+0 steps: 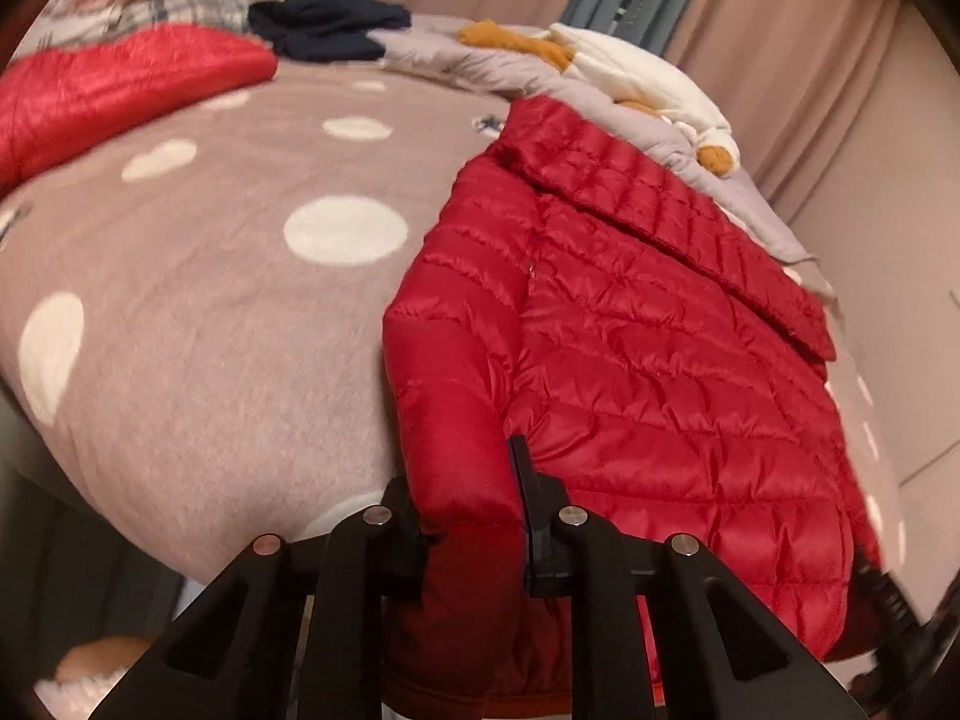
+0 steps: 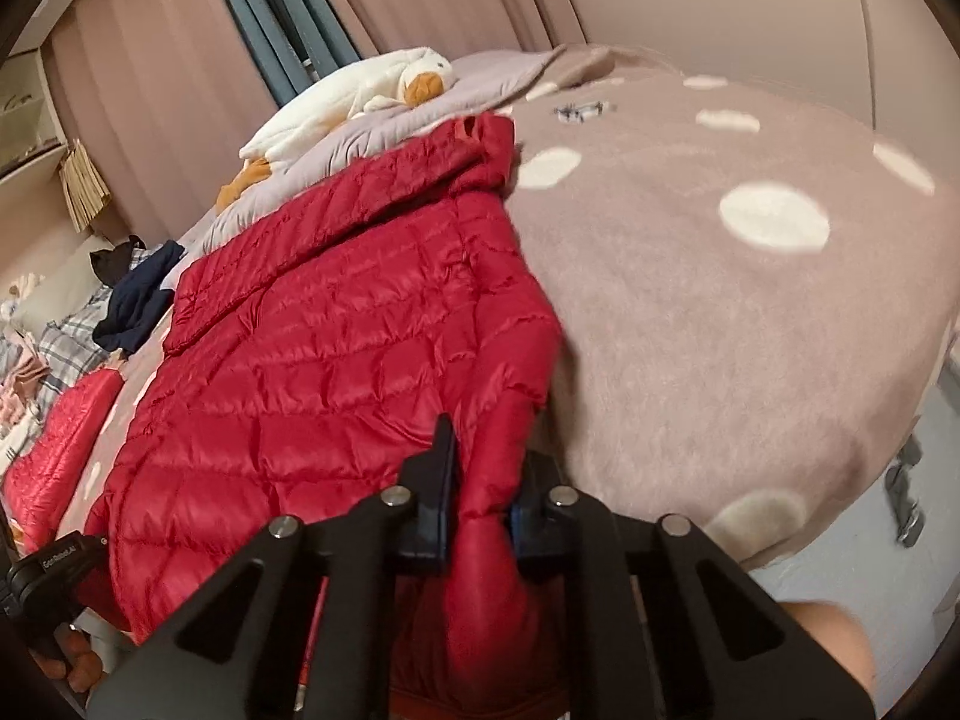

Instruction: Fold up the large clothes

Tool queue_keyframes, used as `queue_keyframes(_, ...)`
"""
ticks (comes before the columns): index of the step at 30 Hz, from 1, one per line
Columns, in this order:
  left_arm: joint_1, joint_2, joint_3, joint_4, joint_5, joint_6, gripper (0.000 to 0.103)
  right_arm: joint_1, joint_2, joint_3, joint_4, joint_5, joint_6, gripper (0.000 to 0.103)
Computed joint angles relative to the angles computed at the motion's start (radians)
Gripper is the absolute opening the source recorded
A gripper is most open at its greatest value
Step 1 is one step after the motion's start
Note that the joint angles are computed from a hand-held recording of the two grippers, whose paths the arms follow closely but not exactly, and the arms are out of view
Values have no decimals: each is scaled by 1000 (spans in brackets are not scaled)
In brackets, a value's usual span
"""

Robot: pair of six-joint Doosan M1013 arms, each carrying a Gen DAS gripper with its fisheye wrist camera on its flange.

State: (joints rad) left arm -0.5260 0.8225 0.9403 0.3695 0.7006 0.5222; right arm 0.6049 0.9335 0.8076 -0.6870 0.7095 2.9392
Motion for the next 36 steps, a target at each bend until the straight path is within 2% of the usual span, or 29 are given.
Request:
queue_keyframes(9, -5, -13, 4, 93, -9, -76, 17, 1, 8, -58, -69, 38, -24, 13)
queue_keyframes(14, -15, -23, 1, 187, 12, -134, 14, 1, -9, -37, -88, 14, -1, 13)
queue_keyframes(23, -22, -61, 32, 313, -39, -243, 12, 8, -33, -43, -184, 6, 45, 13)
queue_keyframes(28, -29, -97, 62, 431, -92, -320, 12, 11, -64, -18, -272, -18, 117, 13)
queue_keyframes(31, -35, -124, 87, 537, -121, -409, 12, 15, -84, 2, -341, -28, 165, 13)
queue_keyframes(36, -53, -170, 143, 794, -138, -650, 12, 24, -124, 45, -479, -45, 264, 13)
